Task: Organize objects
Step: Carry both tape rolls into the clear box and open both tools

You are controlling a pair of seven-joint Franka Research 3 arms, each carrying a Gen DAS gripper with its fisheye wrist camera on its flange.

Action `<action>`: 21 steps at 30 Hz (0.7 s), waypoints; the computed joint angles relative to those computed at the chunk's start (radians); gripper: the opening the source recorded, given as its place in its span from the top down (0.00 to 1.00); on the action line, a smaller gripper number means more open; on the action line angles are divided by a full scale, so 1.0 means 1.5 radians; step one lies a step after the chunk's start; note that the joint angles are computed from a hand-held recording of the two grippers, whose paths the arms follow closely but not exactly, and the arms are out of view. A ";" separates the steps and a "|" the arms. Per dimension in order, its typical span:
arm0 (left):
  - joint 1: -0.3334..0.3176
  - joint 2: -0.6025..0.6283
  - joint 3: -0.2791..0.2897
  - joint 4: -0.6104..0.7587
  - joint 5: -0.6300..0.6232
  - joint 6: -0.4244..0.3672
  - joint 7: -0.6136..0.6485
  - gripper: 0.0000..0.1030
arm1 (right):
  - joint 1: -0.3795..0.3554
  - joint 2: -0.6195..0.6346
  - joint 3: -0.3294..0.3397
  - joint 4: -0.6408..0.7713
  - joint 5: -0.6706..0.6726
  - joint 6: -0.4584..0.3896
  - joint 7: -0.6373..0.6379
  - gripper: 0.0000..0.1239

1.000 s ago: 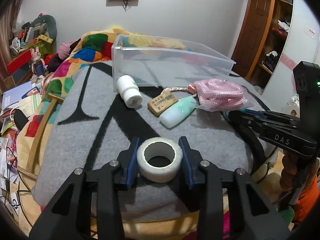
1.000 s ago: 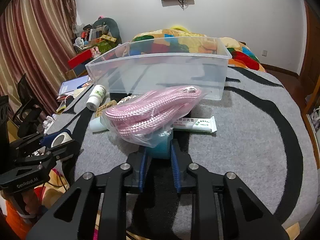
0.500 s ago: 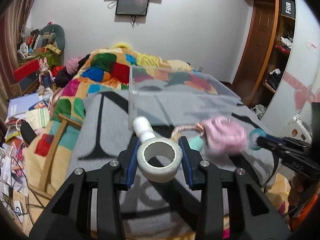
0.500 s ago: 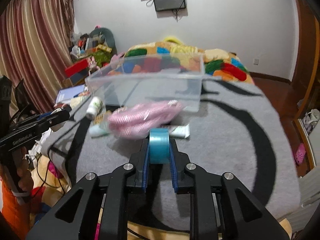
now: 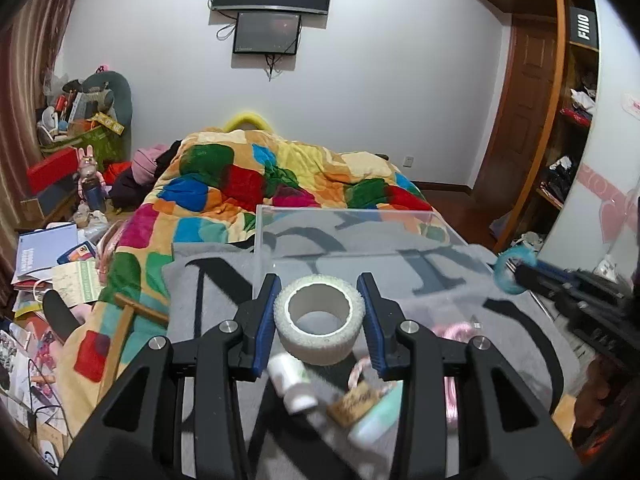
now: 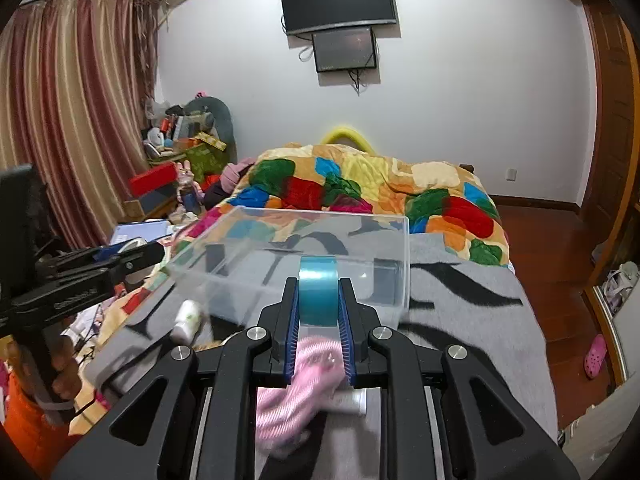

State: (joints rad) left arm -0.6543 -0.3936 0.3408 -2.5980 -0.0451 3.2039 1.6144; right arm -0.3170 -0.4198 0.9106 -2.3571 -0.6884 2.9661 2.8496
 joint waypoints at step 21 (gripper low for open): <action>0.077 0.198 -0.107 0.192 -0.134 -0.168 0.091 0.56 | 0.120 0.262 -0.112 0.141 -0.082 -0.147 -0.044 0.87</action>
